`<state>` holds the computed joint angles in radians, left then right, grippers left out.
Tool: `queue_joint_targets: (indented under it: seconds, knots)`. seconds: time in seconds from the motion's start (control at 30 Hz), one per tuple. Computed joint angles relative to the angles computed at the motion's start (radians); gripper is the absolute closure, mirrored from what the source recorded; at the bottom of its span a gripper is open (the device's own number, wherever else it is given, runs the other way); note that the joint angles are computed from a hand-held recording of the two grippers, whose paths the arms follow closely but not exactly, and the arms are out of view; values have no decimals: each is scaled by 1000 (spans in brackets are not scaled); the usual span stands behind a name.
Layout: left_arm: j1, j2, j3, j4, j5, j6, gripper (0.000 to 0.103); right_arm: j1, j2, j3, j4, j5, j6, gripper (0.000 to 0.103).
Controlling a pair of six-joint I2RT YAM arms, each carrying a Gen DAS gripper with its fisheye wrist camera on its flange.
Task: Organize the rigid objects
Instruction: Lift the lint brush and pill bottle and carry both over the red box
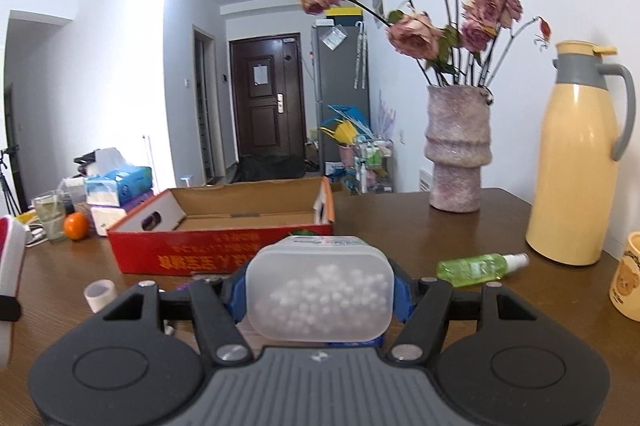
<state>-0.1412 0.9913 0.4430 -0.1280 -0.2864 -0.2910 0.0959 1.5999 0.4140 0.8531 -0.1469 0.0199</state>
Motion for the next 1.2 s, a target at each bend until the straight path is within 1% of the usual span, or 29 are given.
queue_joint_targets:
  seconds: [0.27,0.4,0.9,1.2]
  knots:
    - [3,58,62,12,12,9,46,59,-9,19,-5,19,23,38]
    - [19,103,92,32,33,10,46,90,0,41,-6,34,29,38]
    - [32,301,208,131,62,25,46,168,86,147,8,92,51,38]
    - [36,445,304,182,54,27,46,190,174,256,-5,111,52,38]
